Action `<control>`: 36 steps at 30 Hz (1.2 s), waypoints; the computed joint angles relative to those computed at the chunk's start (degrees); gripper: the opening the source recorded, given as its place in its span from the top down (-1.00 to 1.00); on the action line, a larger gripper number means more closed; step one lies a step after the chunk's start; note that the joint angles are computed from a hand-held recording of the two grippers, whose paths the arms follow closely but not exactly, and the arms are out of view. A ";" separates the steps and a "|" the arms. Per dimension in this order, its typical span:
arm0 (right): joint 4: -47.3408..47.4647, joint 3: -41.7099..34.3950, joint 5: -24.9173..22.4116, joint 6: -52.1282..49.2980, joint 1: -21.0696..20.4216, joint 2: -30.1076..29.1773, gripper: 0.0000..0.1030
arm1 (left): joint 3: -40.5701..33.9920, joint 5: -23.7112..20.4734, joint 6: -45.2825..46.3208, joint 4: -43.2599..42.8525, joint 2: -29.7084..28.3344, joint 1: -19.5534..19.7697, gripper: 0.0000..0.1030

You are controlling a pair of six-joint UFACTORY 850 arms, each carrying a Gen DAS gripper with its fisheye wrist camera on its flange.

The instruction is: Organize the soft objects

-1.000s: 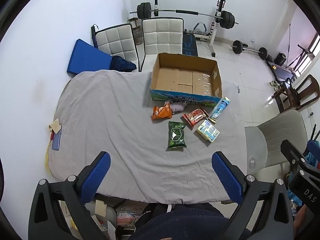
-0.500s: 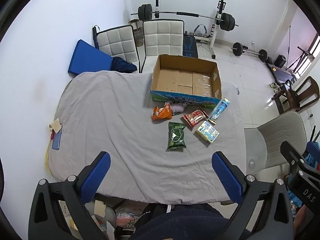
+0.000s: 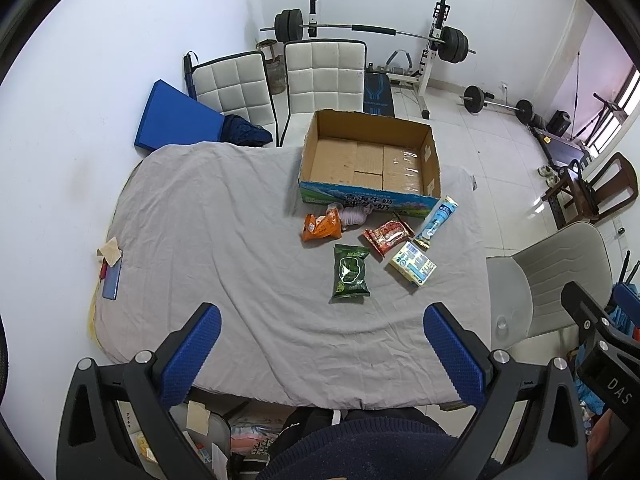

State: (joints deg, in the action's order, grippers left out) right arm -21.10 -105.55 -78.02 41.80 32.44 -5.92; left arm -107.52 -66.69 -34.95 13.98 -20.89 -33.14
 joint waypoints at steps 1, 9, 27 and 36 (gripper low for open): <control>-0.11 0.12 0.15 -0.01 -0.05 0.08 -1.00 | 0.13 0.11 -0.01 -0.01 0.09 0.01 -1.00; -1.01 0.92 0.77 0.41 0.39 0.56 -1.00 | -0.20 0.26 -0.23 0.24 -0.12 0.09 -1.00; -1.69 1.02 1.19 0.75 0.72 1.04 -1.00 | -1.47 0.46 -0.45 1.10 -0.59 0.06 -1.00; -2.41 1.40 1.45 1.35 1.25 1.50 -1.00 | -0.45 1.07 -1.26 1.79 0.30 -0.46 -1.00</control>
State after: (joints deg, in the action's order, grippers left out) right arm -23.52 -104.15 -76.57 43.14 33.69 -4.42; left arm -107.98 -65.62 -36.21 15.77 -20.59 -33.60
